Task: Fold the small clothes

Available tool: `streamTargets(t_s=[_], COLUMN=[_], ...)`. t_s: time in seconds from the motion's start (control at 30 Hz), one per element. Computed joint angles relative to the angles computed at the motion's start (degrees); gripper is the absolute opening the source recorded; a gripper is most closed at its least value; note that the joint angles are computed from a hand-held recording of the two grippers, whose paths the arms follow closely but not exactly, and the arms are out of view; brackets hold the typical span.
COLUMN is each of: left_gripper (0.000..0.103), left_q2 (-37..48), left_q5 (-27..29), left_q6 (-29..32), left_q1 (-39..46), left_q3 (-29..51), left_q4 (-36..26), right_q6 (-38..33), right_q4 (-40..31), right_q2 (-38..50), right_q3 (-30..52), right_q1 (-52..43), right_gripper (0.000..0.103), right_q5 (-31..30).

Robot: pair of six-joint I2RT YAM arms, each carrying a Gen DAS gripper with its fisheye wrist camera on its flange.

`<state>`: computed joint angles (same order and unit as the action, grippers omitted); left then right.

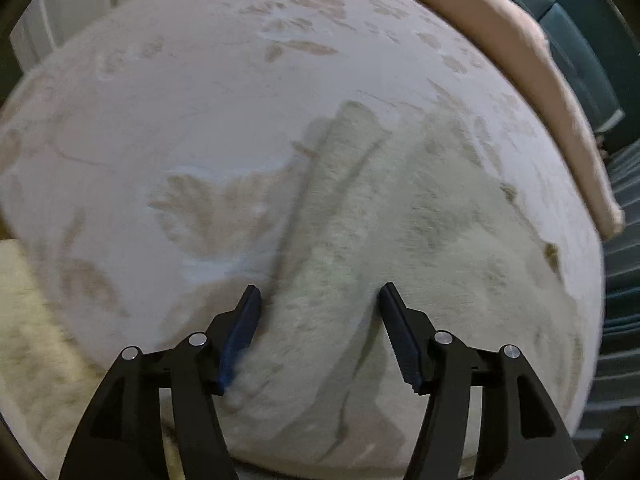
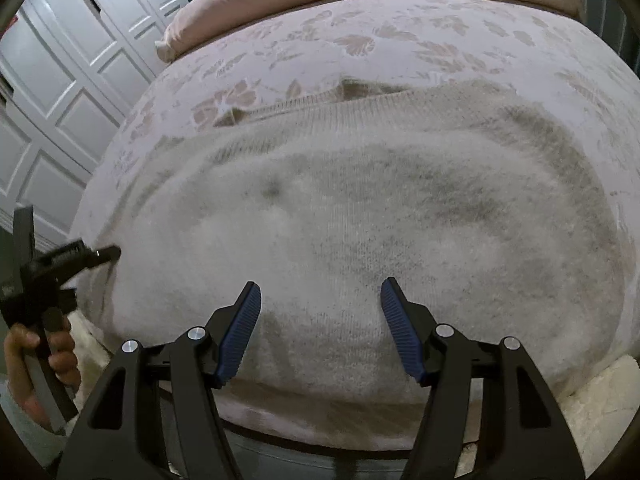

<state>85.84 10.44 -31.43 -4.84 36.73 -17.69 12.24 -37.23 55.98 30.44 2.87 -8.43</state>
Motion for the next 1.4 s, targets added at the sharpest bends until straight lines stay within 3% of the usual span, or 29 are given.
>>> streamTargets(t_s=[0.03,0.1,0.17,0.3,0.43,0.53,0.67,0.73,0.8,0.87,0.9,0.93,1.0,1.07,1.23,1.4], left_gripper=[0.058,0.020,0.014,0.012,0.012,0.012,0.013,0.015,0.016,0.019,0.026,0.030,0.050,0.055,0.057,0.057], left_q2=[0.4,0.1,-3.3,-11.5,-11.1,-4.6,10.7,20.5,24.5,22.2,18.4,16.4,9.9,6.0,3.3,3.5], left_q5=[0.1,3.9,4.2,-0.6,-6.5,-7.7,-6.1,-5.6,-4.0,1.2,1.7,0.6,-3.4,-8.0,-17.5,-14.3], left_q6=[-0.5,-0.1,-0.7,0.2,-0.3,-1.0,-2.1,-1.9,-4.1,-7.2,-8.0,-7.9,-5.9,-4.7,-0.1,-2.5], left_q1=[-0.5,-0.7,-2.8,-12.9,-28.8,-39.3,-49.6,-53.0,-53.8,-53.2,-52.6,-52.6,-51.3,-50.9,-50.6,-49.4], left_q3=[0.1,1.2,2.9,9.0,19.9,27.5,38.1,45.3,47.7,43.1,38.1,36.0,30.7,27.8,21.9,15.0], left_q4=[0.9,1.0,-1.1,-6.7,-9.1,-7.0,-4.0,-7.1,-9.6,-4.4,-0.3,0.6,0.0,-1.9,-10.8,-7.9], right_q6=[0.2,0.4,-0.2,-2.6,-7.3,-14.2,-29.6,-36.0,-42.3,-48.0,-50.6,-52.2,-54.2,-55.2,-51.5,-49.1], right_q4=[0.4,0.5,-0.1,-2.9,-7.5,-13.1,-21.2,-23.1,-23.8,-24.5,-25.0,-25.3,-25.9,-27.4,-28.7,-33.8], right_q2=[0.1,-0.1,-0.6,-3.5,-6.7,-9.4,-9.6,-8.1,-5.9,-3.7,-2.4,-1.3,1.0,3.6,8.4,17.1], right_q3=[-0.2,-0.1,0.1,0.3,1.1,2.2,4.4,4.9,5.2,5.9,6.4,7.0,8.2,10.3,14.9,20.2], right_q1=[0.5,0.0,-1.9,-7.5,-14.2,-24.6,-45.9,-54.1,-62.5,-69.9,-73.2,-75.4,-78.4,-79.6,-77.3,-76.1], right_gripper=[0.060,0.061,0.061,0.061,0.061,0.061,0.061,0.061,0.061,0.061,0.061,0.061,0.061,0.061,0.061,0.065], right_q5=[0.7,-0.1,-2.0,-6.8,-9.7,-12.9,-18.3,-19.3,-19.2,-19.5,-20.1,-20.6,-21.6,-23.7,-28.3,-35.7])
